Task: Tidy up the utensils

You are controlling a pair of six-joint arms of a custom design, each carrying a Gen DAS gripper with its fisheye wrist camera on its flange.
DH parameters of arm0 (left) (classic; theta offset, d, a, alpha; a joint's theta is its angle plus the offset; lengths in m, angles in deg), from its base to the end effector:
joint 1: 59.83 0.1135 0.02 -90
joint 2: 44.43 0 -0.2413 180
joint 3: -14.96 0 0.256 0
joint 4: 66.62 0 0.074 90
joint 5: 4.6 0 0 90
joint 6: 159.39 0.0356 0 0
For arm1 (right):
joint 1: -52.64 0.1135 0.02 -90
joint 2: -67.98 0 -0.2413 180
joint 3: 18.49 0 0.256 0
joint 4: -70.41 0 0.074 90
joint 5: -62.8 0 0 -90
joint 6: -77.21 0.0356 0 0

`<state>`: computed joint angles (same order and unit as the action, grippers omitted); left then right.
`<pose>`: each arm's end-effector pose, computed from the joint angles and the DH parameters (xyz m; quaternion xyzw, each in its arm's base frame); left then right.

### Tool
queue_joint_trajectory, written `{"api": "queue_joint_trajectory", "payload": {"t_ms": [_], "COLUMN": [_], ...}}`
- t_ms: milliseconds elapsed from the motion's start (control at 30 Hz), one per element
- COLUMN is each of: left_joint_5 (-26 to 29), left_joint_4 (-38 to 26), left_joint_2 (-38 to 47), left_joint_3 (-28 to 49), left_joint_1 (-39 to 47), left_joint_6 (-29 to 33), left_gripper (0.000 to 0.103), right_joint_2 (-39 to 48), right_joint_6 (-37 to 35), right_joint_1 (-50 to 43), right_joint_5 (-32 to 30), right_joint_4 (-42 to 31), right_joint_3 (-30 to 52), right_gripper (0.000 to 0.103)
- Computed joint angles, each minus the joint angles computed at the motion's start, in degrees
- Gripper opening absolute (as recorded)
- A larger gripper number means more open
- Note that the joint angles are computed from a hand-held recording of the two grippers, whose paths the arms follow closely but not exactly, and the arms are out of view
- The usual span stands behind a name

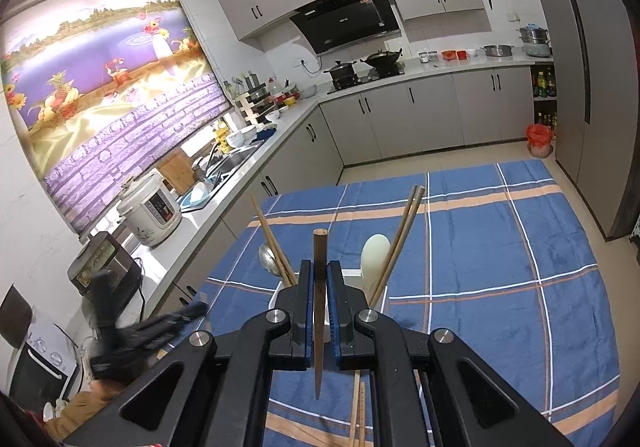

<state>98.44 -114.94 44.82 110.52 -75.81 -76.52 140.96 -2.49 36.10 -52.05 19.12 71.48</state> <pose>0.3362 -0.1046 0.3102 0.1161 0.9014 -0.1826 0.3751 0.2746 -0.0659 0.3591 0.1026 0.8632 0.1651 0.4659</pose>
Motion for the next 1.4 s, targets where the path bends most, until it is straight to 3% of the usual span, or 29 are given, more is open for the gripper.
{"api": "queue_joint_trajectory", "payload": {"t_ms": [200,533,833,967,1233,1400], "left_joint_5": [2.9,7.0,-0.9,-4.4,-2.3,-1.0], "left_joint_4": [0.8,-0.1,-6.3,-7.7,-7.5,-5.8], "left_joint_2": [-6.0,2.6,17.3,21.2,23.0,20.8], "left_joint_3": [3.8,22.7,39.8,39.8,36.6,33.5], "left_joint_1": [-0.6,-3.2,-8.1,-9.9,-8.9,-7.9], "left_joint_6": [-1.6,-5.2,1.3,2.4,0.6,0.3], "left_gripper": [0.005,0.005,0.005,0.005,0.006,0.019], "right_joint_2": [-1.4,0.7,8.4,13.0,18.5,18.1], "right_joint_6": [-0.1,0.8,3.1,2.7,2.9,3.1], "right_joint_1": [-1.0,-2.8,-0.8,1.7,1.8,0.1], "right_joint_5": [-1.0,-1.9,6.2,9.9,8.5,7.4], "right_joint_4": [-0.5,-1.3,2.6,2.8,1.9,2.6], "right_joint_3": [0.9,8.3,14.4,14.1,13.1,11.5], "right_gripper": [0.007,0.007,0.007,0.007,0.008,0.010]}}
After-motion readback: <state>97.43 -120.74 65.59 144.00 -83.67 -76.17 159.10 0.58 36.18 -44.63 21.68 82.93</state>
